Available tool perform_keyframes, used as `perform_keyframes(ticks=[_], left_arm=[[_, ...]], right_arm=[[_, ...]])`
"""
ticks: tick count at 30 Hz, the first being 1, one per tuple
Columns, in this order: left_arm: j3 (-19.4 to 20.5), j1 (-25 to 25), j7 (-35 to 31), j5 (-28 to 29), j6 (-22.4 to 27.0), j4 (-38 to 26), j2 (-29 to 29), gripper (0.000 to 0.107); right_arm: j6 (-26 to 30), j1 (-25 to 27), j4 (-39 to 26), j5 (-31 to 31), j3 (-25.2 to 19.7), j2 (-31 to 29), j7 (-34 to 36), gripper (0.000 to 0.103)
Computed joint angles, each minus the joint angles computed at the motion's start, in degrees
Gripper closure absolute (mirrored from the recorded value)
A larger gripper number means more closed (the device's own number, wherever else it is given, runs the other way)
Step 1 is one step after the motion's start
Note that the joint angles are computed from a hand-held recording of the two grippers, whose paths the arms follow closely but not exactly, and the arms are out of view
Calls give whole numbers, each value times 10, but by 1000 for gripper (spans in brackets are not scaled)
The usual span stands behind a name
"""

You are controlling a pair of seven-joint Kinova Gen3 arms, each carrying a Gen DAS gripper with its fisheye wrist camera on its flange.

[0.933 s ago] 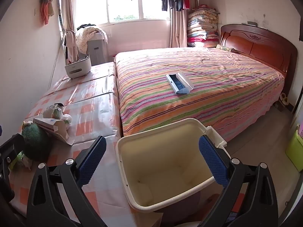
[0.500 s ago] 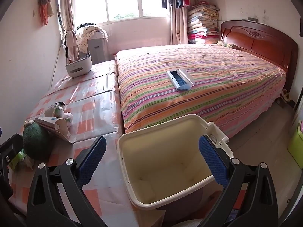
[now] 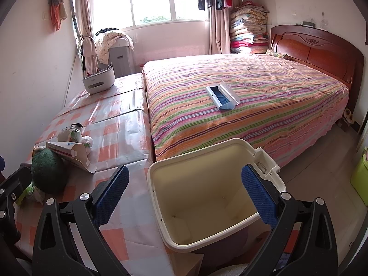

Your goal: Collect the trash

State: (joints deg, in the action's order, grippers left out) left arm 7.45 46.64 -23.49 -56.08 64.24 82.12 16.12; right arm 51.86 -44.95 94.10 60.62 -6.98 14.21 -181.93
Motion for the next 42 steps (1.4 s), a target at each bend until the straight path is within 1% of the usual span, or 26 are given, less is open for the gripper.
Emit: perform_keyframes(ticks=[16, 26, 42], left_arm=[[2, 1, -7, 6, 1, 0, 0, 30], [2, -2, -8, 10, -3, 4, -2, 30], [2, -2, -10, 11, -4, 5, -2, 30]], right_arm=[[2, -1, 7, 5, -3, -3, -9, 6], [14, -4, 0, 3, -2, 1, -2, 6], [14, -3, -6, -4, -1, 3, 8, 6]])
